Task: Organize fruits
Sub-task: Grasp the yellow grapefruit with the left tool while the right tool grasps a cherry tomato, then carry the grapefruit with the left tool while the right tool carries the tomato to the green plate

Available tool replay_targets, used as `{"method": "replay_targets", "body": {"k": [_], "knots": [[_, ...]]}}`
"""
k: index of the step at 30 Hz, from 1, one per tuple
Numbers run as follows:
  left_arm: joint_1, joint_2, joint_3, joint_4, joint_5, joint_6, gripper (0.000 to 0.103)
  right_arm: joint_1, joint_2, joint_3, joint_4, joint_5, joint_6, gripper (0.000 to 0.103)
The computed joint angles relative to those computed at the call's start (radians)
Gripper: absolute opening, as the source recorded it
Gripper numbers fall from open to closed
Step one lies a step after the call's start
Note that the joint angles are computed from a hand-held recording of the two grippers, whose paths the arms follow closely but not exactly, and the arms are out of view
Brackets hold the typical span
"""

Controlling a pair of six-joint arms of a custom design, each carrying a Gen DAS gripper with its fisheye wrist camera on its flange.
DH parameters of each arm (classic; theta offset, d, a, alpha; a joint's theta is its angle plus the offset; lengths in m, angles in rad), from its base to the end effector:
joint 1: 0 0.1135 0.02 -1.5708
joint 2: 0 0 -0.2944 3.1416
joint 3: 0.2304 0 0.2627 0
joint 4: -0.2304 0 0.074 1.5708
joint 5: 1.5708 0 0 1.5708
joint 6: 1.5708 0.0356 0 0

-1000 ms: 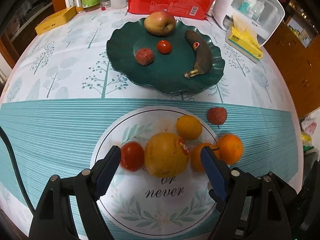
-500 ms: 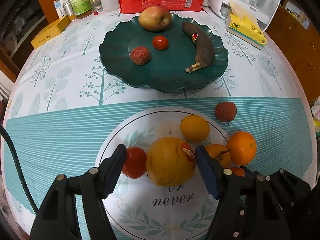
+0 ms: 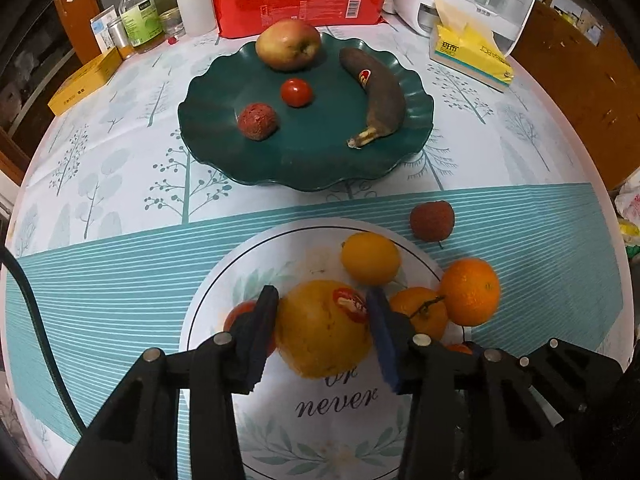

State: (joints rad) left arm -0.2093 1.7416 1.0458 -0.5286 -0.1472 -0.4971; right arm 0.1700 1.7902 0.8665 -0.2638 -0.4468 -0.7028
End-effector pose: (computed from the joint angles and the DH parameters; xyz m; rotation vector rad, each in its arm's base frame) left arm 0.3355 -0.0659 0.1830 -0.4320 2.7327 0.0240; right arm 0.3185 0.0703 0.1346 -1.2143 2.3299 0.4412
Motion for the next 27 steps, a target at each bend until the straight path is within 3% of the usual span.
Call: {"method": "replay_targets", "body": {"k": [17, 27], "knots": [[0.126, -0.156, -0.054, -0.047, 0.121, 0.125, 0.042, 0.097, -0.115, 0.011, -0.042, 0.038, 0.183, 0.027], [0.26, -0.175, 0.02, -0.069, 0.142, 0.242, 0.042, 0.171, -0.108, 0.12, -0.03, 0.06, 0.321, 0.027]]}}
